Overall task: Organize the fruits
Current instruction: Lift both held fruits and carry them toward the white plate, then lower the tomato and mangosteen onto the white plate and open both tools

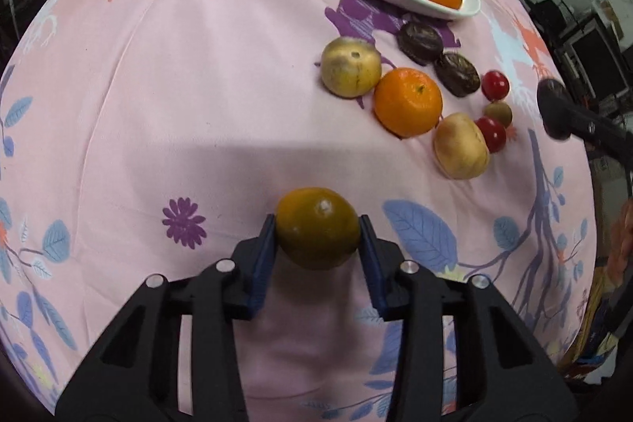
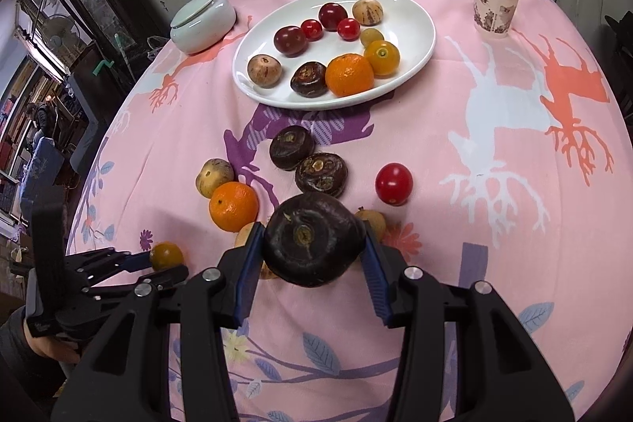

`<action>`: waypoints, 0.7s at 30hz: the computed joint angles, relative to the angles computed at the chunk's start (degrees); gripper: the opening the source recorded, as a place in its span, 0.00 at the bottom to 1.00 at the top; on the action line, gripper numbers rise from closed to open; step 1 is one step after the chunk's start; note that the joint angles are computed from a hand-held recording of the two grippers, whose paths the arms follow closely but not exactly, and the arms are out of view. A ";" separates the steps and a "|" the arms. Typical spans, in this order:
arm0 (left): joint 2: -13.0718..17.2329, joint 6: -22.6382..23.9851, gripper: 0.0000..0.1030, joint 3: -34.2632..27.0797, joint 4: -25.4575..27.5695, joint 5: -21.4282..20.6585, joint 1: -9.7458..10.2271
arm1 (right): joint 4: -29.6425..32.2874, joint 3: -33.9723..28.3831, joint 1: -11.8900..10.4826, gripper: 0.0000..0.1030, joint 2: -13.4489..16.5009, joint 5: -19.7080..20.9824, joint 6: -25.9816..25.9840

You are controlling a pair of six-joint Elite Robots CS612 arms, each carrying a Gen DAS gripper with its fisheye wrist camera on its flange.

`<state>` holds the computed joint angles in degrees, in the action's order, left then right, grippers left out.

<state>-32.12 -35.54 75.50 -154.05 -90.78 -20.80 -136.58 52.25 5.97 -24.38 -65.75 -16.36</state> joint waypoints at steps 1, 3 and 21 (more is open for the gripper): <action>-0.05 0.90 0.39 -0.17 0.75 0.81 -0.21 | 0.04 0.06 -0.02 0.46 -0.04 -0.03 -0.04; -0.17 2.14 0.39 -0.57 2.36 2.18 -0.61 | 0.01 0.12 -0.08 0.46 -0.08 0.08 -0.04; 4.19 8.98 0.39 -17.35 3.32 7.44 0.21 | -0.67 -11.36 0.20 0.46 4.77 0.99 0.38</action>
<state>-27.93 -26.56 58.15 -150.73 -83.34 -20.59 -137.26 40.89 6.17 -19.61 -64.76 -15.98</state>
